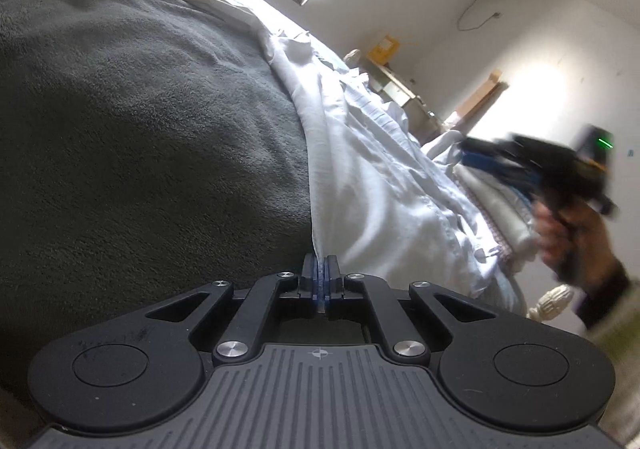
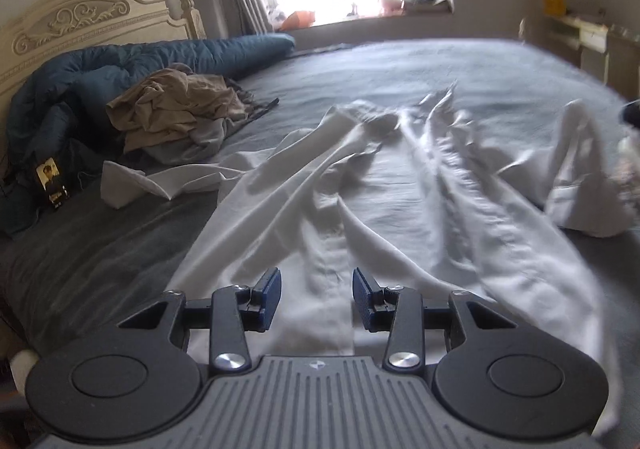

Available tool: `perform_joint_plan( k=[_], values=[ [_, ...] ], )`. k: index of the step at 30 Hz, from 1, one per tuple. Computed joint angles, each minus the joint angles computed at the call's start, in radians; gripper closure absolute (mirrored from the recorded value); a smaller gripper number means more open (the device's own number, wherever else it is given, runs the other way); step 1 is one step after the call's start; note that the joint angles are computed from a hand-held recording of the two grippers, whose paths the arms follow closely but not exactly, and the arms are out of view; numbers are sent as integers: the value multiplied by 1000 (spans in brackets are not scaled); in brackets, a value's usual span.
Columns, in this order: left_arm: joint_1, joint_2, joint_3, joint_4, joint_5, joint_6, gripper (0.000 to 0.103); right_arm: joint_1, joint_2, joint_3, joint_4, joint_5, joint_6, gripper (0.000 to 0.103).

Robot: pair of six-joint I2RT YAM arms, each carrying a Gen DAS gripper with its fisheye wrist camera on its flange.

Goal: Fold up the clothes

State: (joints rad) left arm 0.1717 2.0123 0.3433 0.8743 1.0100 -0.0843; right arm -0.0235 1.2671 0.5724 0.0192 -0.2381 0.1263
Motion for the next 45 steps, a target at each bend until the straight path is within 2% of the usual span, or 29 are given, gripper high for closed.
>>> perform_joint_plan(
  k=[4,9,18,24,28,31,33,35,38,40,42,44,45],
  values=[
    [19,58,22,43,49,-7,102,-36,346,245,13,-63,82,61],
    [31,118,64,61,106,-9,102,-64,620,514,-31,-120,119,61],
    [75,192,138,8,224,24,100,-71,854,780,-91,-163,204,61],
    [92,198,158,-44,261,61,100,-76,935,869,-49,-199,278,64],
    [98,194,174,-96,275,88,100,-96,891,845,-3,-118,277,64],
    [89,209,201,-108,280,72,99,-105,850,847,-4,76,147,62],
    [94,207,217,-160,290,97,99,-108,891,940,-102,132,64,60],
    [94,200,222,-186,290,111,99,-110,937,1041,-197,190,-16,47],
    [94,198,230,-211,290,127,99,-96,1030,1195,-316,218,-89,39],
    [94,197,235,-227,291,137,99,-84,1090,1282,-369,249,-124,38],
    [95,193,246,-264,296,157,99,-79,1154,1366,-432,275,-157,41],
    [92,186,252,-284,294,166,99,-72,1192,1404,-462,302,-189,69],
    [89,186,254,-280,291,163,99,-69,1181,1377,-429,310,-204,77]
  ],
)
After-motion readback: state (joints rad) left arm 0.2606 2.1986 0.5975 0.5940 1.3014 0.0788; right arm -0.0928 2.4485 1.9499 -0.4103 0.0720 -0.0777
